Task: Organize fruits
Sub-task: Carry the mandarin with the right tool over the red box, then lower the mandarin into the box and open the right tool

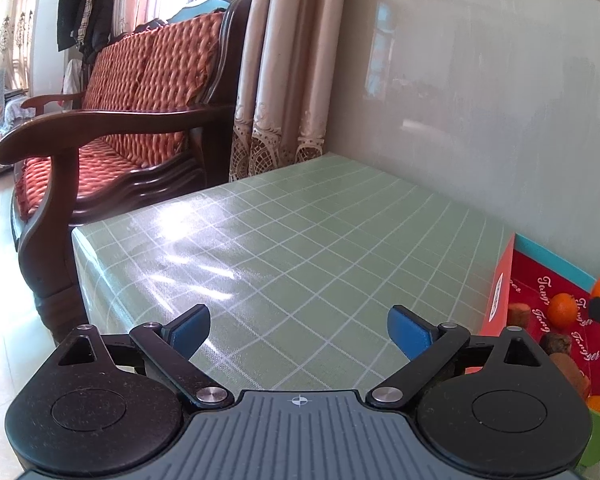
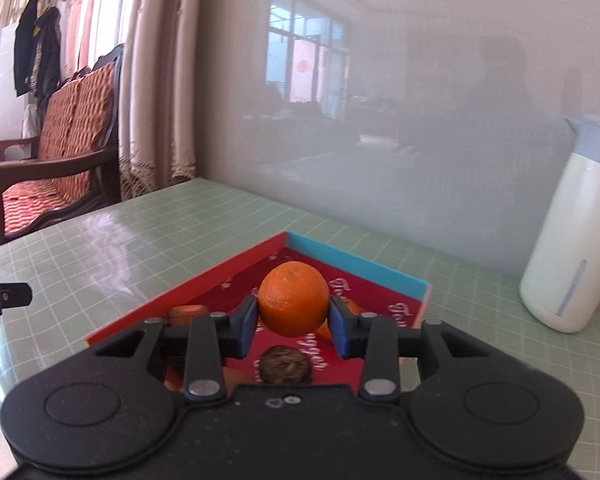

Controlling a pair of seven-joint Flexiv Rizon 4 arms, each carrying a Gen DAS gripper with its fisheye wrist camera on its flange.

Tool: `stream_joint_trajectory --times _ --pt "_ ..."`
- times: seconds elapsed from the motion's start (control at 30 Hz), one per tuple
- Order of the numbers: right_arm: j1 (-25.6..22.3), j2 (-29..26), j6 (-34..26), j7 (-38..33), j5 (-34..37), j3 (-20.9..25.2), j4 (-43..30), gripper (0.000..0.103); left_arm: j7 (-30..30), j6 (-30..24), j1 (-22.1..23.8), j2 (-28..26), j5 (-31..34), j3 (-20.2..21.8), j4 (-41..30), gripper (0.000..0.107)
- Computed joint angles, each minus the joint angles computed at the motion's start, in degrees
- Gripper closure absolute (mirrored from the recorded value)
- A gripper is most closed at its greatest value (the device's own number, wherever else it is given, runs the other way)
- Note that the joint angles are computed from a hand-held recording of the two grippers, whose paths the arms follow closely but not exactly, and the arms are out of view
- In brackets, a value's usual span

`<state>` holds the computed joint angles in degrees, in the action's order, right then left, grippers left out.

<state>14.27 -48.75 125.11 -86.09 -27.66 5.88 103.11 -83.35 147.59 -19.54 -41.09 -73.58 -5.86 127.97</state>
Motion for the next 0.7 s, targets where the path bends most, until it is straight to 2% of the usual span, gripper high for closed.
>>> stream_joint_trajectory --times 0.37,0.7 --pt "1.2 -0.3 -6.3 -1.5 -0.6 0.2 -0.9 0.066 0.0 -0.1 0.2 0.4 -0.6 0.0 1.4 0.012" --pt "1.0 -0.4 -5.4 -2.9 0.2 1.1 -0.7 0.064 -0.9 -0.3 0.1 0.5 0.6 0.5 1.8 0.012"
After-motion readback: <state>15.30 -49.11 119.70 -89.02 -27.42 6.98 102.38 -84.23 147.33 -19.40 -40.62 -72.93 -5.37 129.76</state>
